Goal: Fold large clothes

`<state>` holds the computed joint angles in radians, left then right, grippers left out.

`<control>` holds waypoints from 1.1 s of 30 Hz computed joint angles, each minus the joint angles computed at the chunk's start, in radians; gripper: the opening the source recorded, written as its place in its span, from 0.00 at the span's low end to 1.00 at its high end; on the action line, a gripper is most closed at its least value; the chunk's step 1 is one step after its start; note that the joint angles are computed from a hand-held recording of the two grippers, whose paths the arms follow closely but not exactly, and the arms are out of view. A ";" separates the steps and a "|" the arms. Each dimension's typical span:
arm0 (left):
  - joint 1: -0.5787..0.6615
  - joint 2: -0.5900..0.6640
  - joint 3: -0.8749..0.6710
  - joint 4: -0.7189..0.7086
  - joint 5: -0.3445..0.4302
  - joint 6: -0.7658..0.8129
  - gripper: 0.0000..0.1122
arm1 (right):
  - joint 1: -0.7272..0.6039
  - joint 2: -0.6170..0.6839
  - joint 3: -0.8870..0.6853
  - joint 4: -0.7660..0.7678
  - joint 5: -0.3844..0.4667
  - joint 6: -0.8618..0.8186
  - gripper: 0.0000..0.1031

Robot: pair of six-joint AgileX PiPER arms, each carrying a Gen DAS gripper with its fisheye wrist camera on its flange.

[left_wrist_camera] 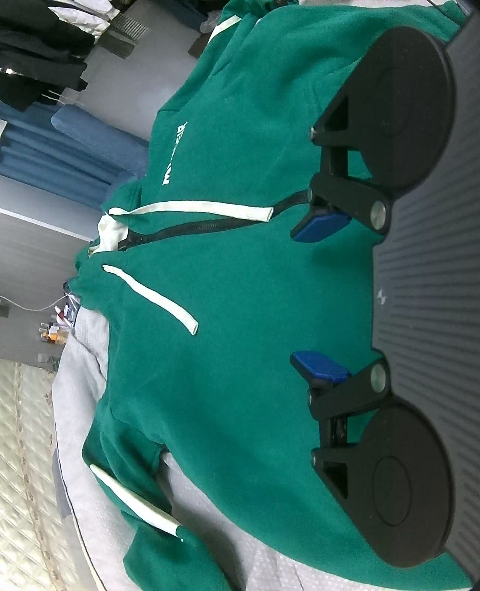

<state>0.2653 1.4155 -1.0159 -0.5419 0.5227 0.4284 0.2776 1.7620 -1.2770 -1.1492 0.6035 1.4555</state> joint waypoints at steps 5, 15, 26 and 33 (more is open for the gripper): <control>0.045 -0.001 -0.007 -0.055 0.034 0.024 0.62 | -0.021 -0.144 0.034 0.029 0.023 -0.001 0.24; 0.163 -0.064 0.023 -0.196 0.119 0.153 0.62 | -0.122 -0.551 0.022 0.446 0.033 -0.390 0.22; 0.204 -0.109 0.051 -0.234 0.157 0.213 0.62 | -0.246 -0.438 0.004 0.400 0.086 -0.448 0.22; 0.161 -0.060 0.025 -0.181 0.139 0.152 0.62 | -0.346 -0.356 0.130 0.408 -0.045 -0.339 0.25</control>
